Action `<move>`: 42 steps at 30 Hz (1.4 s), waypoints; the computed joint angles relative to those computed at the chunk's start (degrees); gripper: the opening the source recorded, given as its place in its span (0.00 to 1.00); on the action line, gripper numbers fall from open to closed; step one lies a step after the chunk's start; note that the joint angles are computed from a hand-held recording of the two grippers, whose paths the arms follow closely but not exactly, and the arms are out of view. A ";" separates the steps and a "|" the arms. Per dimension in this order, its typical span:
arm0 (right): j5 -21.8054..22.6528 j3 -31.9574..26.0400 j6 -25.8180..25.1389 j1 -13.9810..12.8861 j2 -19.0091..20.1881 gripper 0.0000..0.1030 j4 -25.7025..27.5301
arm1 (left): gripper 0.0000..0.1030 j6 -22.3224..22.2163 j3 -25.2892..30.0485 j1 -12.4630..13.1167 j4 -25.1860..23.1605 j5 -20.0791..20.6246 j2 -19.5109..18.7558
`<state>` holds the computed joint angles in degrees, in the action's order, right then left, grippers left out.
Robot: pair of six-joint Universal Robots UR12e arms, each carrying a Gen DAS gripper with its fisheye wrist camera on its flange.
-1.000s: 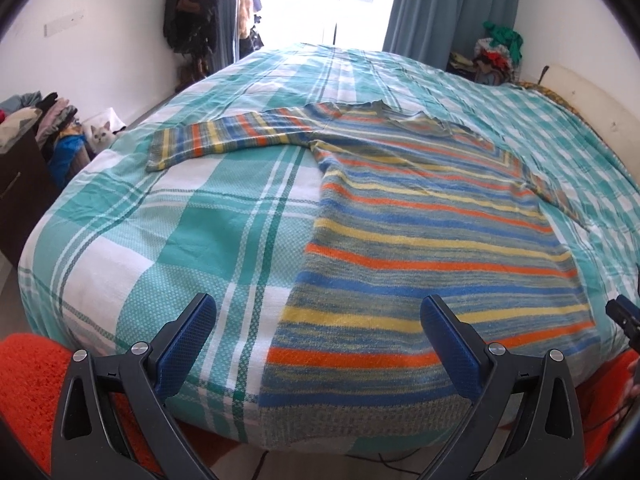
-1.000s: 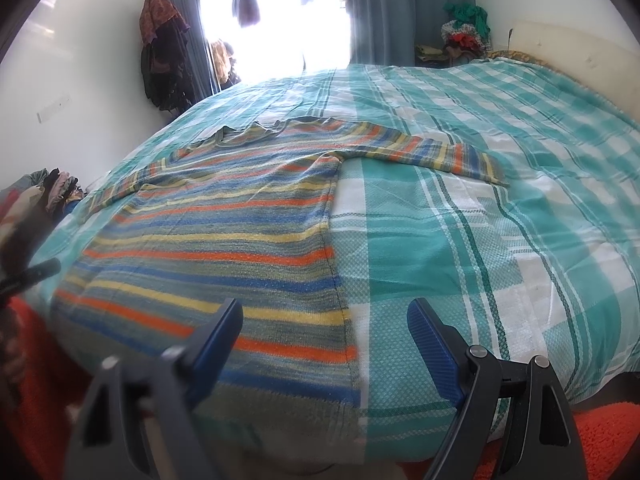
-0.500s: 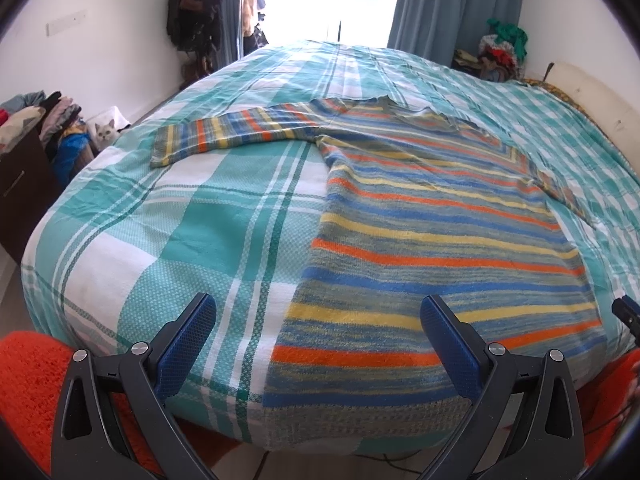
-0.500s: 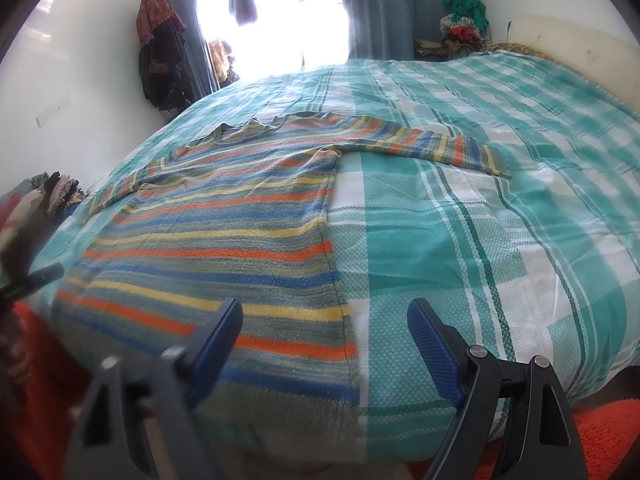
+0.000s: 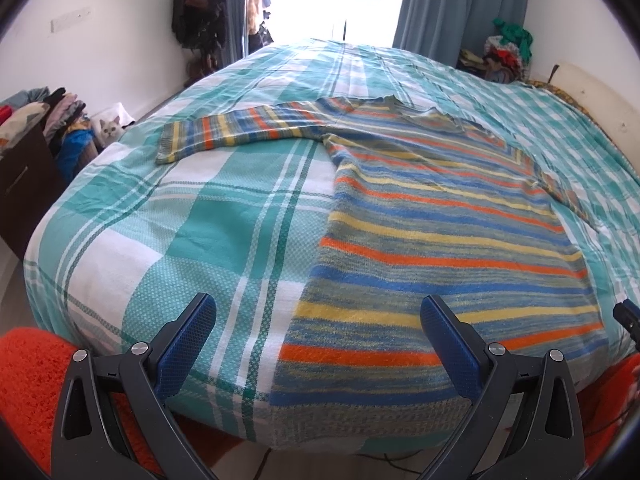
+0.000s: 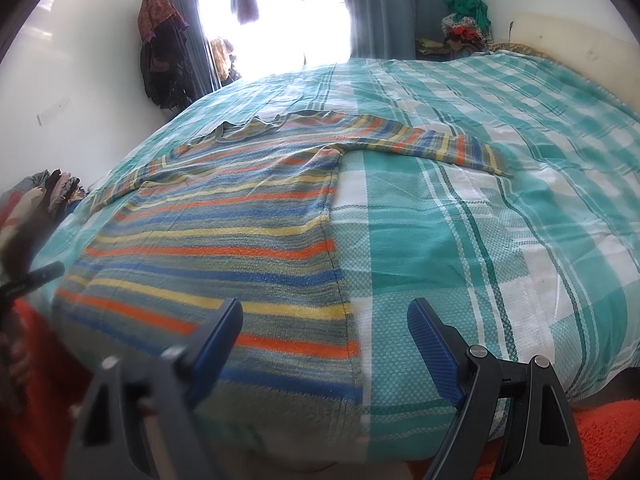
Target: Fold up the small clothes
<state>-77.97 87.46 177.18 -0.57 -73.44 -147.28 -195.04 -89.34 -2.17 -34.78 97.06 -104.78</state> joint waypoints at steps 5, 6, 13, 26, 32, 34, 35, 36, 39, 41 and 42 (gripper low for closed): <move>-0.37 0.04 -0.17 0.15 -0.09 0.81 -0.11 | 0.99 -0.69 0.08 0.25 -0.09 -0.17 -0.13; -0.23 0.09 -0.24 0.12 -0.13 0.81 -0.25 | 0.99 -0.98 0.29 0.31 -0.77 -0.43 -0.21; 2.37 -0.89 1.02 -0.66 0.05 0.81 2.21 | 0.99 -0.91 0.54 0.45 -0.77 -1.67 -0.07; 3.58 -26.72 6.69 -7.73 14.91 0.81 16.25 | 0.99 2.38 8.80 1.81 -2.51 -3.56 -5.56; 4.67 -41.44 17.53 -11.41 25.65 0.76 29.03 | 0.99 0.38 7.02 2.06 -7.01 -3.28 -6.04; 7.88 -43.17 20.04 -12.07 27.54 0.73 28.91 | 0.99 0.82 7.00 1.90 -6.44 -2.62 -6.23; 9.60 -43.83 21.00 -12.20 28.33 0.73 28.50 | 0.99 1.28 7.08 1.75 -6.10 -2.06 -6.37; 10.59 -44.58 21.29 -12.16 29.07 0.72 28.28 | 0.99 1.63 7.19 1.64 -6.07 -1.67 -6.52; 4.97 -49.80 17.80 -10.80 31.67 0.33 35.18 | 0.99 1.63 7.24 1.56 -6.29 -1.39 -6.84; 3.10 -51.89 16.37 -10.46 32.49 0.12 37.96 | 0.99 1.57 7.44 1.59 -6.39 -1.53 -7.01; 2.83 -53.00 15.70 -10.39 32.78 0.04 39.30 | 0.99 1.50 7.49 1.66 -6.49 -1.74 -7.01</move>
<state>-75.15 34.46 192.87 -10.96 -40.66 -107.99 -193.55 -81.85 -0.51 -41.27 95.32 -111.80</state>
